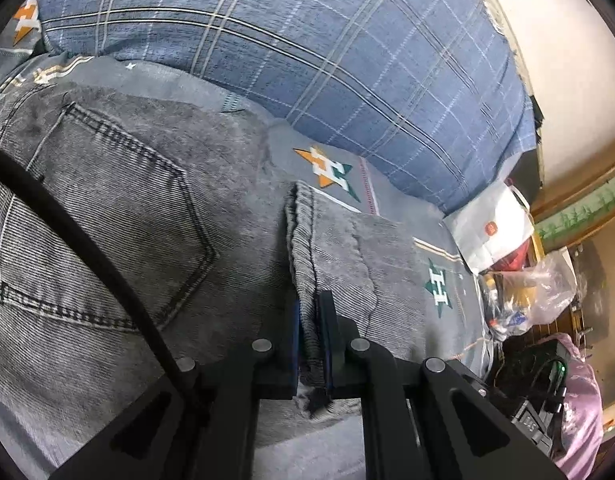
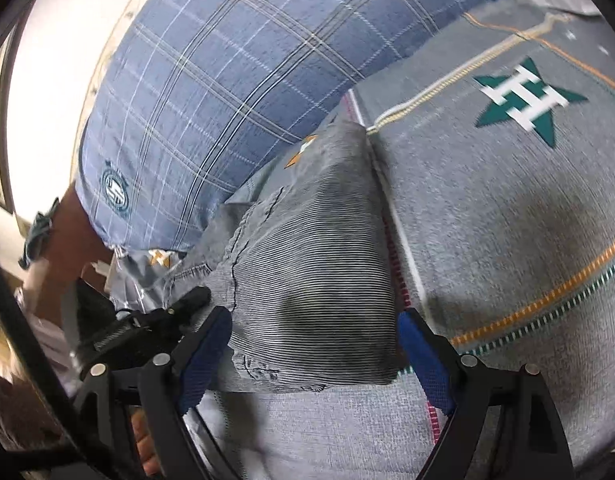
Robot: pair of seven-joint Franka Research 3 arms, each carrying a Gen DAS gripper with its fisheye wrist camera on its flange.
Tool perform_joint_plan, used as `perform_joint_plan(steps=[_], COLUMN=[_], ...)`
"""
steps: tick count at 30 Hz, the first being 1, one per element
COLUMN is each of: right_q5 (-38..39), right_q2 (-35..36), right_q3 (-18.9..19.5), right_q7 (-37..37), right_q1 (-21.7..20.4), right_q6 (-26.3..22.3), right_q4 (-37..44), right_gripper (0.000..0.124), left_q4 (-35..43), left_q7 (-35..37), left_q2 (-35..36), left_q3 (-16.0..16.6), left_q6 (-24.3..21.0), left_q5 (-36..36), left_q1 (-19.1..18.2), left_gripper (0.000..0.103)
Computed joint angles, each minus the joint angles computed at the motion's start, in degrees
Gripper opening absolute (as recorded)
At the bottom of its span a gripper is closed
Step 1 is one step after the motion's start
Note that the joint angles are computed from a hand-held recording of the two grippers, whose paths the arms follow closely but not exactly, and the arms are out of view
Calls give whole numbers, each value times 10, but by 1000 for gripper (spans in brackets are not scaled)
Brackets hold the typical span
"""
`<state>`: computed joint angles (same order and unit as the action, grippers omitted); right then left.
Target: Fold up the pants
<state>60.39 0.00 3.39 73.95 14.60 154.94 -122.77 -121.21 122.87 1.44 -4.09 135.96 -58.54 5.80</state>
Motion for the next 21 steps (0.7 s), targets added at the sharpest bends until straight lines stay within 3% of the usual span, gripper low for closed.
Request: perform_joint_plan(steps=[5,7,8,10,12,13,14,17,21], right_q5=[-20,-34,-46,-84,-167,-206,-237,-327,-365], right_q2=[-17,-28,-30,-26,0,18,35,67,52], right_q3=[7,10,11,8,6,5,4,-7,-9], right_q7=[-4,-7,-7,-2,50,80,107,207,240], right_q1=[12,20,24,26,22,19,18,13,3], right_q6=[69,106,115,84,22,-6,-26,-61,-52], right_q4=[-17,-24,-22,-2,39,62,80,97,62], right_gripper=[88,87,88,87,87,87,87,84,78], left_q4=[-2,3,11,27,37,45,52,50,47], left_q7=[7,-19,-30,-43,-43,-42,-47,-50,-59], left_q2=[3,10,19,29,32,35,37,26,26], left_q3=[-9,-12,-11,-10,-9,-8,-8,-8,-15], left_q6=[-9,-4,-23,-63,-93,-113,-127,-122,-129], left_q5=[20,64,81,95,84,82,86,112,164], left_q1=[-11,-16,-15,-8,2,6,10,11,0], left_gripper=[9,10,11,13,26,40,47,47,47])
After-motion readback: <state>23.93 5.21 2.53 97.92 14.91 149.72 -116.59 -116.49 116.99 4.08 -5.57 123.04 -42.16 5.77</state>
